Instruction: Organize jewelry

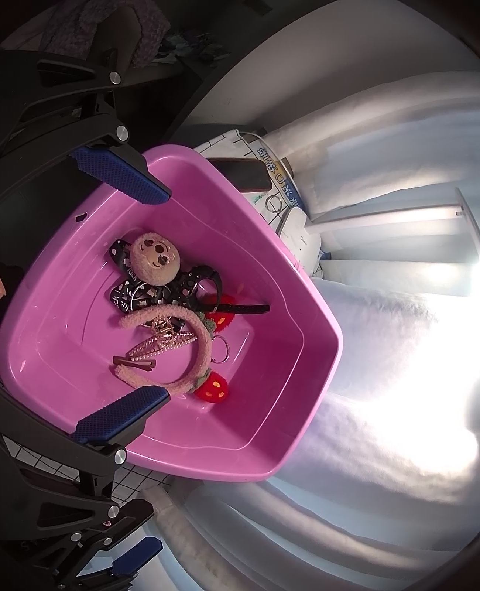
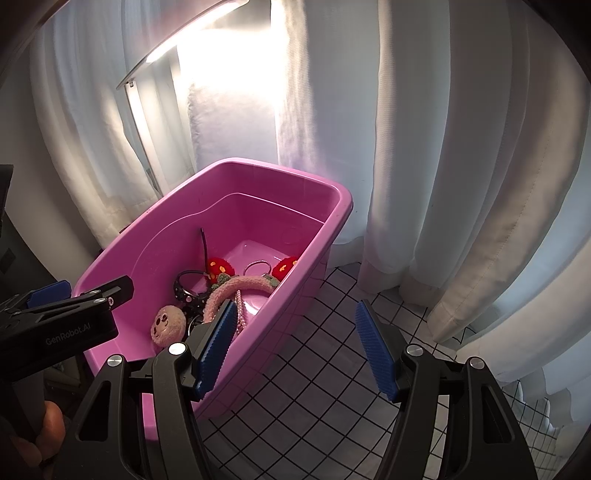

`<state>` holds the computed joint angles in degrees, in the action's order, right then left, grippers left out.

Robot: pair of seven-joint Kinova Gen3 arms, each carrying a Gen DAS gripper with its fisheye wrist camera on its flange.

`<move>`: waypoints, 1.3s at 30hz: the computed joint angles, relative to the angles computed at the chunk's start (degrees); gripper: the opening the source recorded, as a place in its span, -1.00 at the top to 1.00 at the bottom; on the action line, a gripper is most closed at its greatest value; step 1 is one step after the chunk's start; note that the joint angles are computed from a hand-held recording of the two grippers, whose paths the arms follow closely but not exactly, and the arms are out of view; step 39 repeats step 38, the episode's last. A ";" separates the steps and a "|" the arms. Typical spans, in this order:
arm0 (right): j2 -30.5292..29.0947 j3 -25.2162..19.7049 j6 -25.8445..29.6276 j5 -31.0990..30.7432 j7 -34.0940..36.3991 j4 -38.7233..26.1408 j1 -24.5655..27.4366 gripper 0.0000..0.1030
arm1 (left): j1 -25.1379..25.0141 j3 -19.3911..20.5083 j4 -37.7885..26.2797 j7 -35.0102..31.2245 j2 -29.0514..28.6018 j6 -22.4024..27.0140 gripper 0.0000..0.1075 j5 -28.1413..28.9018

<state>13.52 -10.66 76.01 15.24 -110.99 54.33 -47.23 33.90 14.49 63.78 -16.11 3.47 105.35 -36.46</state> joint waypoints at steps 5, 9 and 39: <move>0.07 0.04 0.12 0.02 0.05 -0.10 -0.04 -0.23 | -0.06 -0.10 -0.17 -0.17 0.10 0.06 -0.80 0.17; 0.13 0.05 0.11 -0.06 0.14 -0.10 0.01 -0.23 | -0.04 -0.11 -0.05 -0.13 0.03 -0.03 -0.80 0.19; 0.21 0.19 -0.31 -0.19 0.02 0.38 0.14 -0.23 | 0.34 -0.81 -0.64 -1.60 0.37 0.29 -0.80 -1.15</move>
